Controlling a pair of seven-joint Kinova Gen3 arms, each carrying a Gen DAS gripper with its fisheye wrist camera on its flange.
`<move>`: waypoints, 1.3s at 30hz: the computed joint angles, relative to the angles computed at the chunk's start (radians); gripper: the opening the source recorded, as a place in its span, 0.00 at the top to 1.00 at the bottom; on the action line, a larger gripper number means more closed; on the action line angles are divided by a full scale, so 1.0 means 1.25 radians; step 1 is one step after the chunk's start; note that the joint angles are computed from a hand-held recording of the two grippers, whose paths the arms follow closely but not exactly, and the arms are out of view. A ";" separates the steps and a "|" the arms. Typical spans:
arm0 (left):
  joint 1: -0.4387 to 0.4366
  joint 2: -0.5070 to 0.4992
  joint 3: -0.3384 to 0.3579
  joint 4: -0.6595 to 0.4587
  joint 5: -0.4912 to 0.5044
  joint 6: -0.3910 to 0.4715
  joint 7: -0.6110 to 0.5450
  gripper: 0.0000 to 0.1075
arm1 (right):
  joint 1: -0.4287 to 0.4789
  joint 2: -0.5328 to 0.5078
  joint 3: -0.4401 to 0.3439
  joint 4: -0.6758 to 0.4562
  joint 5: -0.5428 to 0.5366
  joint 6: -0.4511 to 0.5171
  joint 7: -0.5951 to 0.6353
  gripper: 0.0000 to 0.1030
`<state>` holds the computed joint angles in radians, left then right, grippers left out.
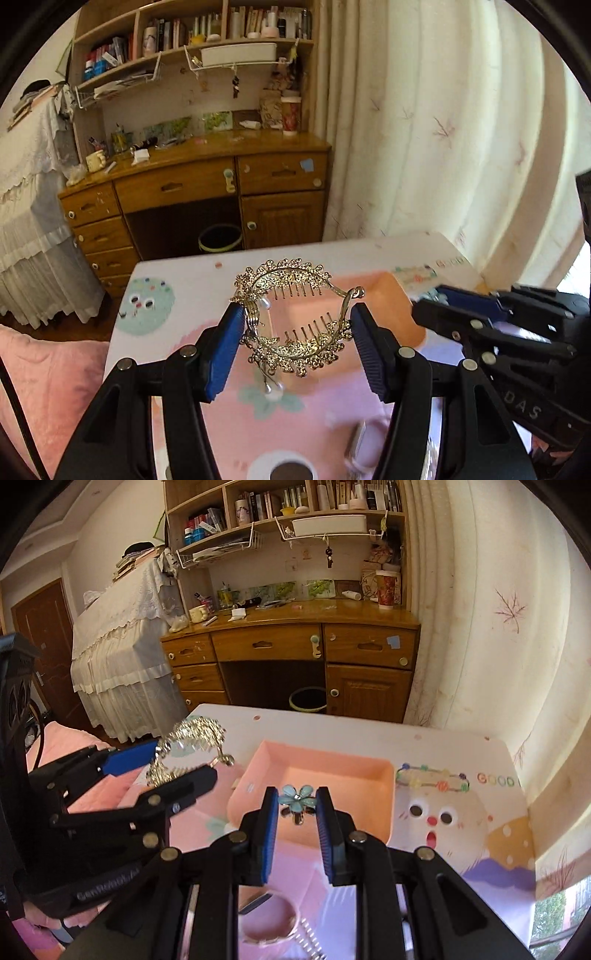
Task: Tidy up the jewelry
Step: 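Lift the hair clip with the left tool while the right tool carries the flower charm over the pink box, then open the left tool over the pink box while the right tool releases the flower charm into it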
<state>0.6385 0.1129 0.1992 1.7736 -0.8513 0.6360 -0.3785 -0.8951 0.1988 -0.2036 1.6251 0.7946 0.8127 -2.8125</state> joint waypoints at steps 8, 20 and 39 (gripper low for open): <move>-0.005 0.047 -0.031 -0.064 0.052 -0.024 -0.041 0.46 | 0.035 0.021 0.020 -0.011 -0.027 -0.024 0.056 0.80; 0.010 0.064 -0.058 -0.075 0.098 -0.022 -0.125 0.21 | 0.038 0.051 0.041 -0.045 -0.083 0.039 0.055 0.57; -0.100 -0.032 -0.009 0.056 0.318 -0.008 -0.271 0.21 | 0.065 -0.017 0.003 0.067 -0.226 -0.041 -0.050 0.56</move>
<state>0.5139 0.0724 0.1886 1.8430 -0.4537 0.6256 -0.7167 -0.8137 0.1771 -0.1999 1.7086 0.5116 0.7609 -2.8752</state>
